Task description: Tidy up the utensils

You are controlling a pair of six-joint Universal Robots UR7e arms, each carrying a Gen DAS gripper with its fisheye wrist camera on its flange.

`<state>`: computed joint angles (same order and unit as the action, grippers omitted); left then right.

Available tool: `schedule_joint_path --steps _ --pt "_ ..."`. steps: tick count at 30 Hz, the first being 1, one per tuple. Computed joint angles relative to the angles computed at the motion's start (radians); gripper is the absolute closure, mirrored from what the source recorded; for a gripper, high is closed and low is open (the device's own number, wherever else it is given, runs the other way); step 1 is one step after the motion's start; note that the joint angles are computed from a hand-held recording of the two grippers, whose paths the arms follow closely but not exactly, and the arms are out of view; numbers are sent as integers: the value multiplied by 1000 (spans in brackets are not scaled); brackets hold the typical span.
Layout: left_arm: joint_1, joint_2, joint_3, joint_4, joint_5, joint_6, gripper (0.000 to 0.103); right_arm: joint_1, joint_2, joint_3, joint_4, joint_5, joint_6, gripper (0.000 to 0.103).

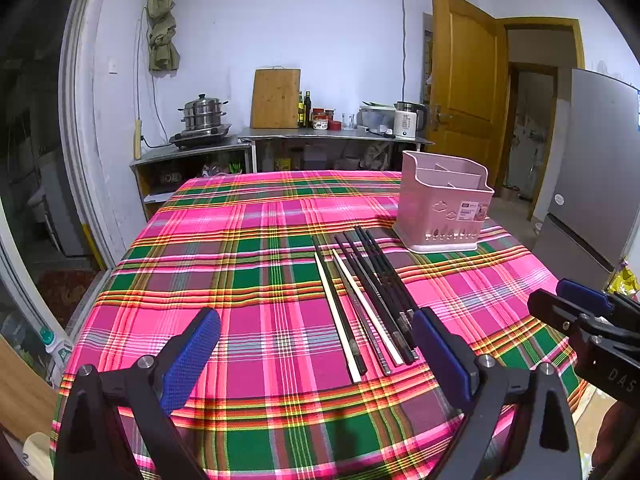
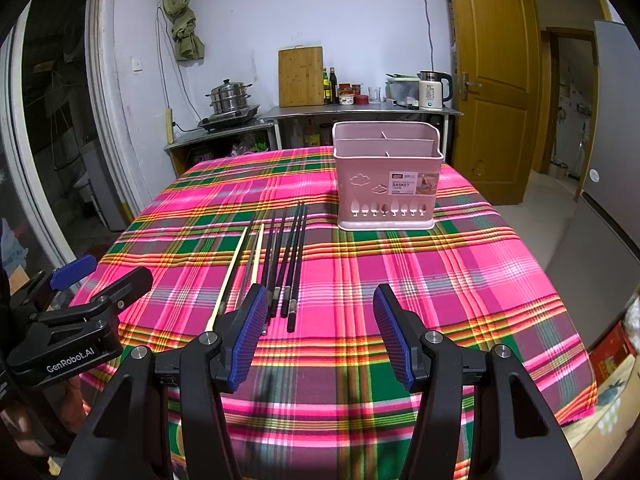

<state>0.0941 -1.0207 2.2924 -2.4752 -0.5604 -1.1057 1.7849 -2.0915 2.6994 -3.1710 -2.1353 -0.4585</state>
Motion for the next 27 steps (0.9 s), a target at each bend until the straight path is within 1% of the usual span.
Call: schedule_joint_path --steps 4,5,6,27 --pt "0 -1 0 1 -1 -1 6 -6 -4 0 3 5 -3 47" --pt "-1 -1 0 1 0 -1 6 7 3 -1 -1 -7 5 47" --pt "0 -1 1 0 0 -1 6 -7 -3 0 1 5 -3 47" --pt "-1 -4 2 0 -1 -2 6 -7 -5 -1 5 6 -2 47"
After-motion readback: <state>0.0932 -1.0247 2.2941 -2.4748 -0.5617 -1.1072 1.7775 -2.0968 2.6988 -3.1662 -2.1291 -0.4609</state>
